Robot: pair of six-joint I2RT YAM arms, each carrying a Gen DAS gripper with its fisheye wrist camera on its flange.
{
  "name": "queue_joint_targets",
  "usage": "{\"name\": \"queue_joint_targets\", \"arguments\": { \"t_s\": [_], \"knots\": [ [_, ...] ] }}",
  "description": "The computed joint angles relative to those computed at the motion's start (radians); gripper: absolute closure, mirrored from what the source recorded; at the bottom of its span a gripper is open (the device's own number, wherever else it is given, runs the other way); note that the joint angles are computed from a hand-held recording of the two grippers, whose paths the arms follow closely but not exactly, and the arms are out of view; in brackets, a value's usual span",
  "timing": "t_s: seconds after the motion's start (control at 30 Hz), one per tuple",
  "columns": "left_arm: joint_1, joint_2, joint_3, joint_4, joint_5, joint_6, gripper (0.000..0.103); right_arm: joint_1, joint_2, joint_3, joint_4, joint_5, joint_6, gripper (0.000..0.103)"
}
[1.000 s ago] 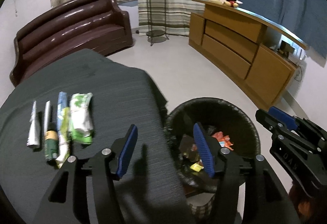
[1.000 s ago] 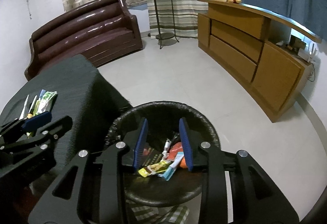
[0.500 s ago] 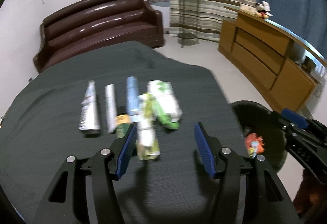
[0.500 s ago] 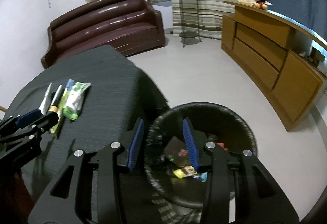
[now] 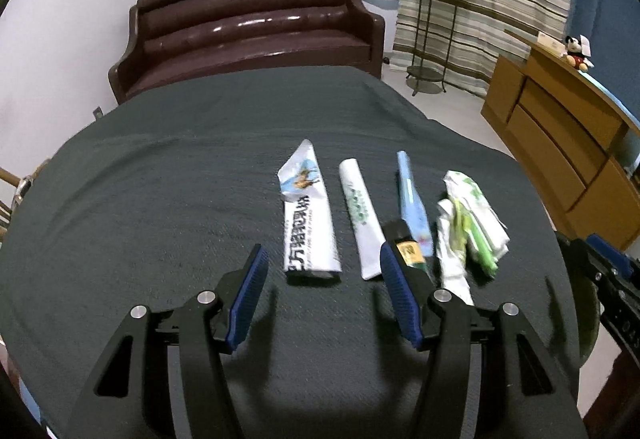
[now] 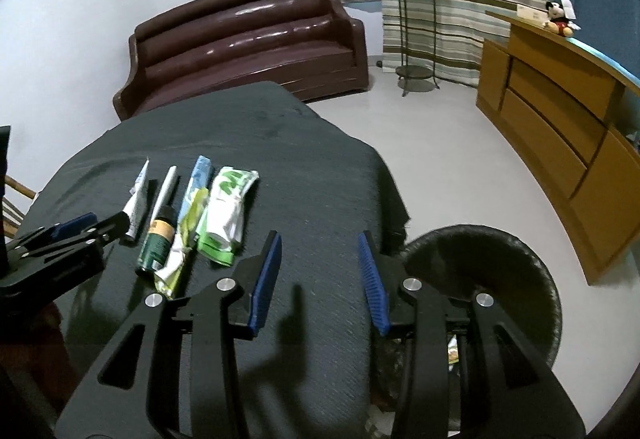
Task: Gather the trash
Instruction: 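Move both open tools back over the remaining trash on the table, then grasp the white milk-powder packet with the left tool while the right tool grasps the green-white wrapper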
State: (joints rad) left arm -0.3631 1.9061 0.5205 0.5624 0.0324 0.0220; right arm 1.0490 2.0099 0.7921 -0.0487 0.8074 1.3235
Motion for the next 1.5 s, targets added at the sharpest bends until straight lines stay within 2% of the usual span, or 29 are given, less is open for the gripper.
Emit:
{"name": "queue_joint_targets", "arguments": {
  "t_s": [0.3, 0.53, 0.6, 0.77, 1.5],
  "knots": [
    [0.037, 0.089, 0.092, -0.041, 0.031, 0.015, 0.046, -0.064, 0.033, 0.039, 0.060, -0.045, -0.102, 0.064],
    [0.077, 0.146, 0.185, -0.133, 0.074, 0.028, 0.046, -0.100, 0.049, 0.054, 0.103, -0.073, -0.166, 0.064],
    [0.083, 0.142, 0.183, -0.134, 0.075, 0.037, 0.050, -0.104, 0.057, 0.064, 0.107, -0.079, -0.177, 0.064],
    [0.103, 0.130, 0.165, -0.122, 0.098, 0.084, 0.070, -0.113, 0.081, 0.102, 0.111, -0.091, -0.208, 0.064],
    [0.197, 0.092, 0.120, -0.108, 0.169, 0.137, 0.072, -0.118, 0.179, 0.282, 0.025, -0.163, -0.287, 0.064]
  ]
}}
